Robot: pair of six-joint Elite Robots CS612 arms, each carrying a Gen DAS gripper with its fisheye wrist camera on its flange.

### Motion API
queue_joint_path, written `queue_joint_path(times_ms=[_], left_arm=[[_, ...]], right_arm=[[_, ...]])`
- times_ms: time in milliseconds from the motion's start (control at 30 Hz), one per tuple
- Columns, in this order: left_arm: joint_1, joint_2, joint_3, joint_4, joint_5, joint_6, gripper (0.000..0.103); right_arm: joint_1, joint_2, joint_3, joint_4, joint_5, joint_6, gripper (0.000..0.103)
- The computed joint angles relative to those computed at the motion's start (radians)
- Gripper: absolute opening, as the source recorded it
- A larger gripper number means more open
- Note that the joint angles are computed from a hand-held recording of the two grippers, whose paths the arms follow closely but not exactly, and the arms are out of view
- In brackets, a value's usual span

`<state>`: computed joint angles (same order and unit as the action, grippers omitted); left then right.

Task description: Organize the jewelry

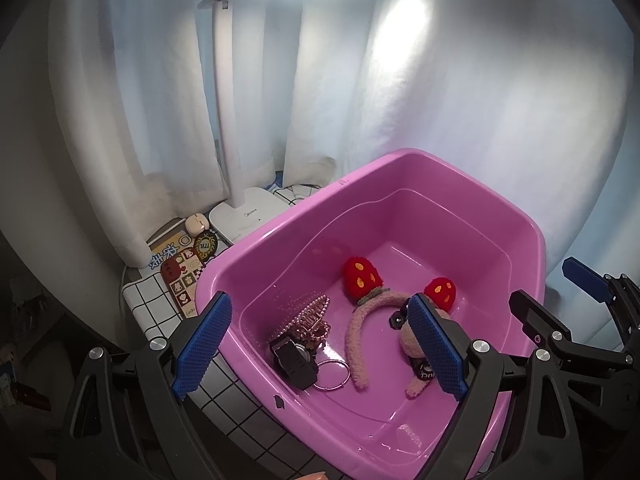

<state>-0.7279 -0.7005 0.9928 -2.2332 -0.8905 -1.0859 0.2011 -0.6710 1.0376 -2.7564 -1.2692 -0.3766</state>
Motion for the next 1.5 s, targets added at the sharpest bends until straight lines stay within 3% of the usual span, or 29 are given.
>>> queue_joint_path(times_ms=[1500], left_arm=[[-0.007,-0.005,0.005,0.008,0.019,-0.012,0.088]], right_arm=[[-0.002,-0.004,0.007,-0.005,0.006,0.006,0.075]])
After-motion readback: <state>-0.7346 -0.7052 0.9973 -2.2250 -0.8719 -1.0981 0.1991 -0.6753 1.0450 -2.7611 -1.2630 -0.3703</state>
